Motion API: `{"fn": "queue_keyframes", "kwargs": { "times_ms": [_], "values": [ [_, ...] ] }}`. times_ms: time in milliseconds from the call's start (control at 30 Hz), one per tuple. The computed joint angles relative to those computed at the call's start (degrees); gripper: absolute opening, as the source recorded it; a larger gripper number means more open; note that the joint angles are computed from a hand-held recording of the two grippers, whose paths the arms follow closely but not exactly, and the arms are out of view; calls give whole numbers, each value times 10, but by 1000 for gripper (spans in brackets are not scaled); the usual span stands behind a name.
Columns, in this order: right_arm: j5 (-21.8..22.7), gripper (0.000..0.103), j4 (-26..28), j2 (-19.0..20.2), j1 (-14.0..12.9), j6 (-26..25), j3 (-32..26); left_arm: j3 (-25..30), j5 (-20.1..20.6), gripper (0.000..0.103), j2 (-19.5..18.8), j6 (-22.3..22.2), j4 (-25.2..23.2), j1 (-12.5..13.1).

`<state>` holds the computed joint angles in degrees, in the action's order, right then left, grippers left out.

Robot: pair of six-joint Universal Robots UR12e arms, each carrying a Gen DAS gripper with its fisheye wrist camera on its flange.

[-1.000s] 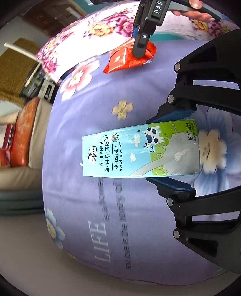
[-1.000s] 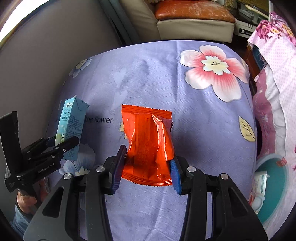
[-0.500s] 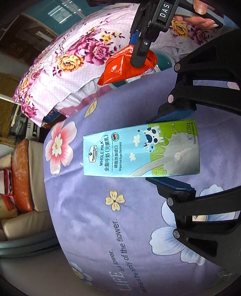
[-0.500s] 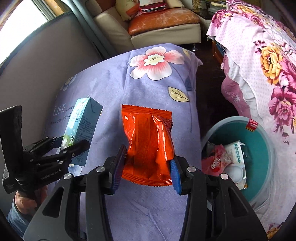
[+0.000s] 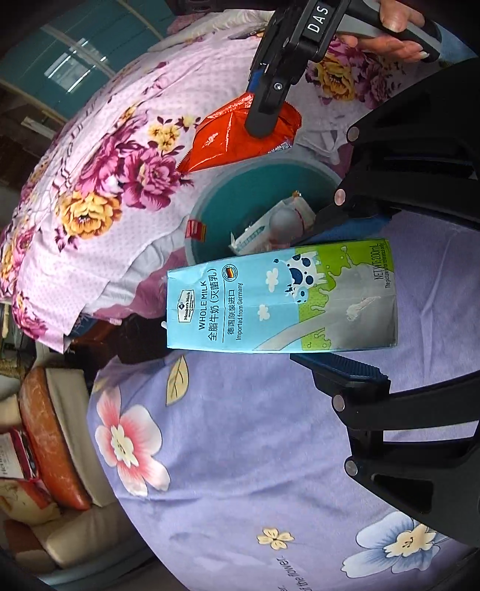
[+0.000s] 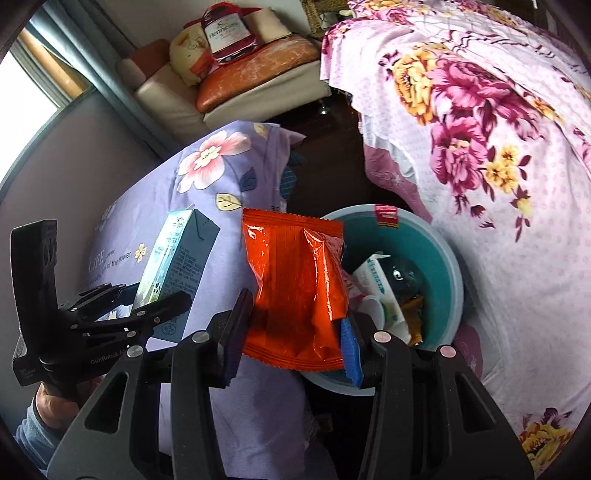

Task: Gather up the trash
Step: 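Carry the milk carton and red snack bag over the teal bin, then open the left tool to drop the milk carton into the bin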

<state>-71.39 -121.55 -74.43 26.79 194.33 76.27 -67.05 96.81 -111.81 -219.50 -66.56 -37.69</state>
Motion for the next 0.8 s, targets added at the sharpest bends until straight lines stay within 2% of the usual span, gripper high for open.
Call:
{"fn": "queue_keyframes", "kwargs": {
  "times_ms": [400, 800],
  "values": [
    [-10, 42, 11, -23, -45, -8, 36, 77, -53, 55, -70, 37, -13, -7],
    [-16, 42, 22, -21, -58, -8, 37, 99, -85, 55, -98, 48, -4, -5]
  ]
}}
